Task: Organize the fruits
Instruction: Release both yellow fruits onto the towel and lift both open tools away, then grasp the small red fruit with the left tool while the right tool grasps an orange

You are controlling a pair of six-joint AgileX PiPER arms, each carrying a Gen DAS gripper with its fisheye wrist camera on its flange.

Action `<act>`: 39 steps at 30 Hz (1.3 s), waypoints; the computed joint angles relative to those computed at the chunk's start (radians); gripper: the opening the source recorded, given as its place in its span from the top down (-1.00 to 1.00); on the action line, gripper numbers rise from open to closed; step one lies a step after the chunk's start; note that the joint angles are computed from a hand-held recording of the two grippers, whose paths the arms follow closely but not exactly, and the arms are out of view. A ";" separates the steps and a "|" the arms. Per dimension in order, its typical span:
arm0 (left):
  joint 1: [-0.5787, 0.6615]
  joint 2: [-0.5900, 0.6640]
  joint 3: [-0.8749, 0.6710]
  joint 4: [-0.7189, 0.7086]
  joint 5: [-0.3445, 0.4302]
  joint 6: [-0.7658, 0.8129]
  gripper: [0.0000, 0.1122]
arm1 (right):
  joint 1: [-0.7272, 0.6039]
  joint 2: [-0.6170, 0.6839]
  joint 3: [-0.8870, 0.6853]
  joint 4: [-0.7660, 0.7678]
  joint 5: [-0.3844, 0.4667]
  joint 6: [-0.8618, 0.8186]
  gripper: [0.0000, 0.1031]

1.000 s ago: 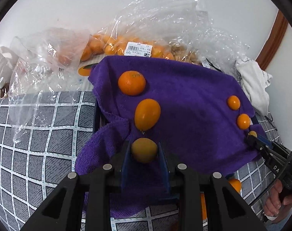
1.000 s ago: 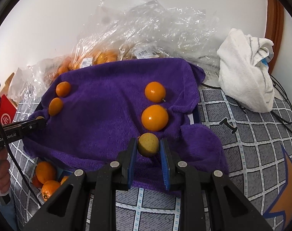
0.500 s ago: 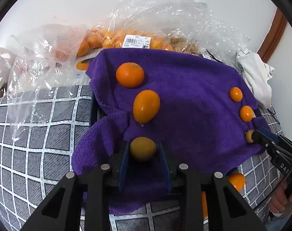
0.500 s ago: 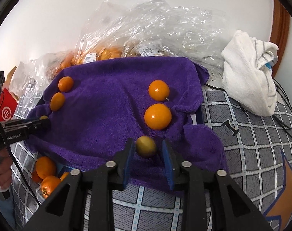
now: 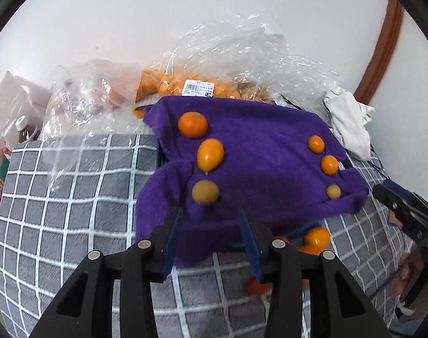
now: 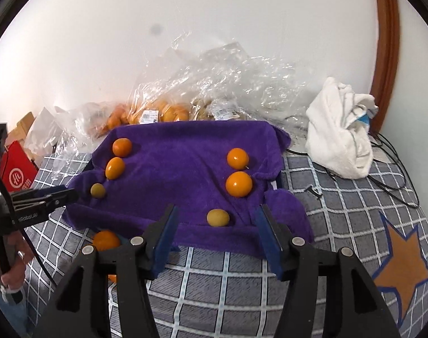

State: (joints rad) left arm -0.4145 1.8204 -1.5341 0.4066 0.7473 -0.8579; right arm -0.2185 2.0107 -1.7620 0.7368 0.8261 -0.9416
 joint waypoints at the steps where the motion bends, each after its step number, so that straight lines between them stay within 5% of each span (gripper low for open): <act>1: -0.008 -0.010 0.014 0.024 0.006 -0.013 0.29 | -0.004 -0.013 0.021 0.010 -0.003 0.000 -0.09; 7: -0.046 -0.097 0.137 0.108 0.000 -0.095 0.29 | -0.033 -0.026 0.046 0.030 0.087 0.038 -0.09; 23: -0.048 -0.212 0.317 0.106 -0.034 -0.150 0.29 | 0.041 -0.110 0.238 -0.037 -0.004 -0.028 0.20; 39: 0.041 -0.262 0.412 -0.004 -0.142 -0.098 0.21 | 0.123 0.023 0.100 -0.078 0.047 0.077 0.21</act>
State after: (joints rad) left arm -0.3739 1.5586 -1.1220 0.4022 0.6055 -0.9557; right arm -0.0958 2.0335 -1.6616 0.6592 0.8735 -0.8645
